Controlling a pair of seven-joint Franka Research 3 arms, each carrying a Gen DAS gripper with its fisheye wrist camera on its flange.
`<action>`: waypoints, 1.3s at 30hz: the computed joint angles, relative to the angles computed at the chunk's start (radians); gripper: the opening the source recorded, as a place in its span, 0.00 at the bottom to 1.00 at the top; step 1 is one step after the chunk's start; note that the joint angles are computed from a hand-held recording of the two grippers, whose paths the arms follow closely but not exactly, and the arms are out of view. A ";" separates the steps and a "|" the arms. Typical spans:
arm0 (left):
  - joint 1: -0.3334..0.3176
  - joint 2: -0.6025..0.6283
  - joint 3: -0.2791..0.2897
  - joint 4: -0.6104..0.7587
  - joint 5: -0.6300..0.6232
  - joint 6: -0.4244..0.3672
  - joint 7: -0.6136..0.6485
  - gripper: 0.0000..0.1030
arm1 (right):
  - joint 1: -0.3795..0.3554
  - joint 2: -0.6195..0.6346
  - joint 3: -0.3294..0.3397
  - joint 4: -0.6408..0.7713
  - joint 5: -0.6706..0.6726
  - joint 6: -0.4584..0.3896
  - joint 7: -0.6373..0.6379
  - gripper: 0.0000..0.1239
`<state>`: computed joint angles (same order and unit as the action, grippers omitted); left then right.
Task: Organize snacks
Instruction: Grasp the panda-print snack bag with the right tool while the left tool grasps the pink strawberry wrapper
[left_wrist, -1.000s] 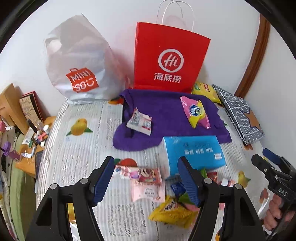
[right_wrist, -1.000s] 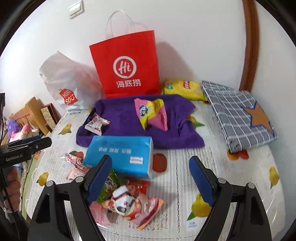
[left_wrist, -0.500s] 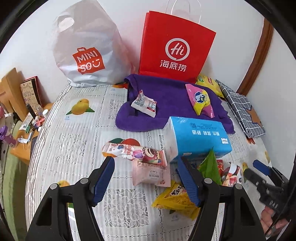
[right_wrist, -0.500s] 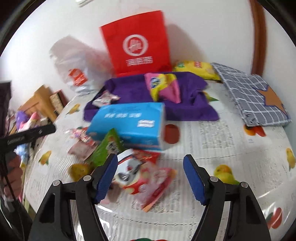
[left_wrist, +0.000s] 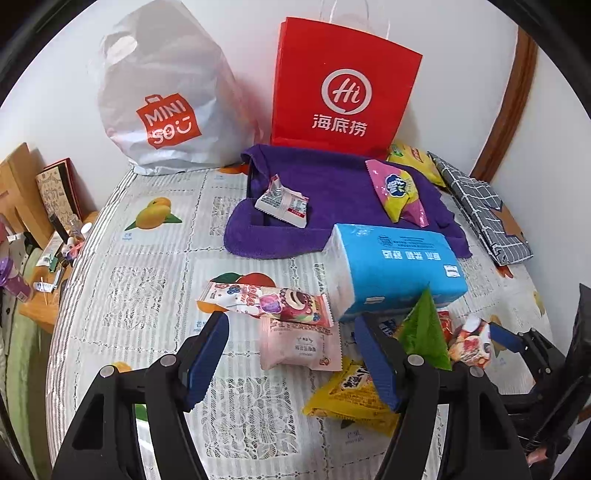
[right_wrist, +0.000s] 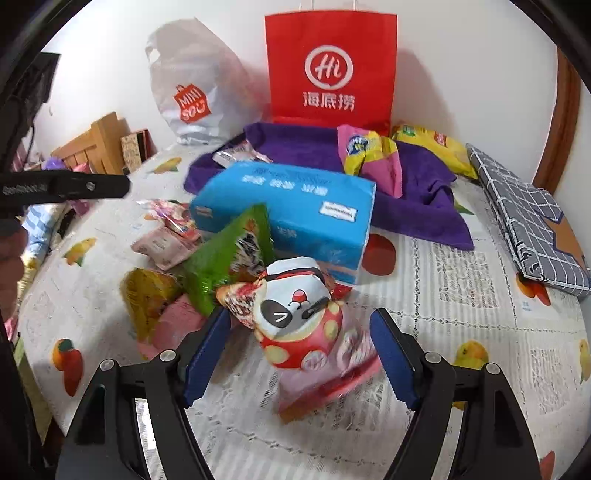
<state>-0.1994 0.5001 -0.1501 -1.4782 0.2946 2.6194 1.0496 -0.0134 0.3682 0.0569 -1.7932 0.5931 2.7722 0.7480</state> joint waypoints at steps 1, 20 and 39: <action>0.001 0.003 0.001 0.001 -0.002 -0.003 -0.001 0.67 | 0.008 0.008 -0.009 0.004 -0.017 0.002 0.011 0.56; -0.014 0.202 0.015 0.254 -0.022 -0.180 0.015 0.67 | -0.061 0.000 0.005 -0.006 0.075 0.045 0.028 0.34; 0.014 0.388 -0.041 0.504 -0.170 -0.236 0.109 0.27 | -0.054 0.062 -0.015 0.054 0.034 0.013 0.088 0.34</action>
